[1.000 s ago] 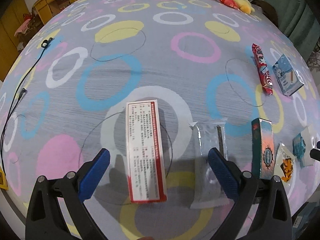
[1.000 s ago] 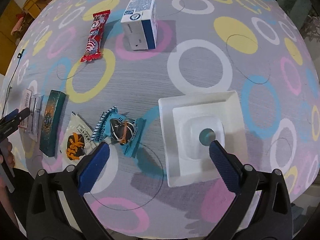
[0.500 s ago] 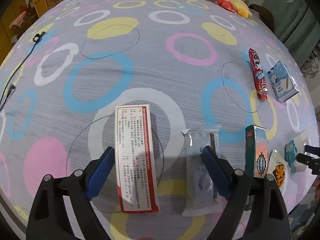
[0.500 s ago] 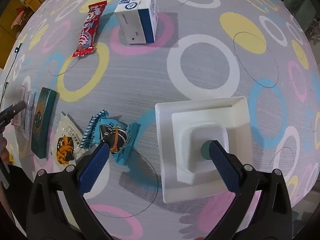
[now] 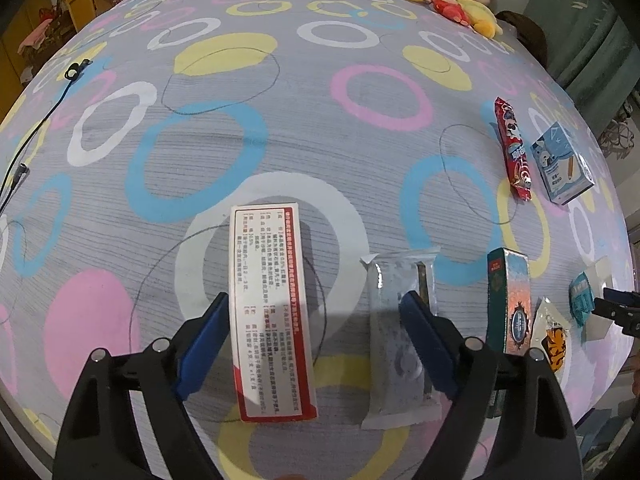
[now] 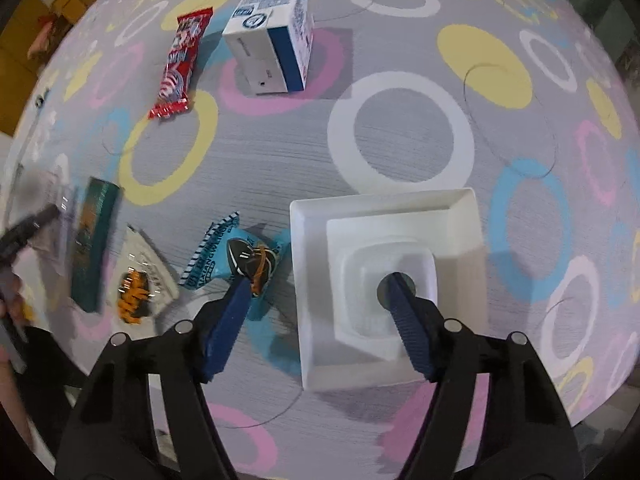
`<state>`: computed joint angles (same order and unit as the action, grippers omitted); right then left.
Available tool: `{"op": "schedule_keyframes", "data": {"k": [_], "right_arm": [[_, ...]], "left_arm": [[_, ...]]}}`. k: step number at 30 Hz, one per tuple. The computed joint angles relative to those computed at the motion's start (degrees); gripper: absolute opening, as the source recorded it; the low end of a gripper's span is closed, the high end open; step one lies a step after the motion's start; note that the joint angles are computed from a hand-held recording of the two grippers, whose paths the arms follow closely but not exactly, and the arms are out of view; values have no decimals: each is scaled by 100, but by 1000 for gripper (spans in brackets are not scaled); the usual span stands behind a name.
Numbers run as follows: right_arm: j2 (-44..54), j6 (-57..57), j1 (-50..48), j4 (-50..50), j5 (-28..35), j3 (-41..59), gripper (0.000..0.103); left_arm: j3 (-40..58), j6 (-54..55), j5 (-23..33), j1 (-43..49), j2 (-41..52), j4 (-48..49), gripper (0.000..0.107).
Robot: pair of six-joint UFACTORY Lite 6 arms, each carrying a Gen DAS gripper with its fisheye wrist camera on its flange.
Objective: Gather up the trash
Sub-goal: 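Close left tool on red-white box while right tool grasps white tray rim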
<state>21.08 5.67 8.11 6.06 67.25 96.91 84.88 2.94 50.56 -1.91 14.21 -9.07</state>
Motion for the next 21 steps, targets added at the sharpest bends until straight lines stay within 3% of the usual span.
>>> {"op": "schedule_keyframes", "data": {"k": [16, 21], "right_arm": [[-514, -256, -259, 282, 14, -521, 69], [-448, -27, 104, -234, -4, -556, 69]], "left_arm": [[-47, -61, 33, -12, -70, 66, 83], [-45, -79, 24, -31, -64, 90, 83]]}}
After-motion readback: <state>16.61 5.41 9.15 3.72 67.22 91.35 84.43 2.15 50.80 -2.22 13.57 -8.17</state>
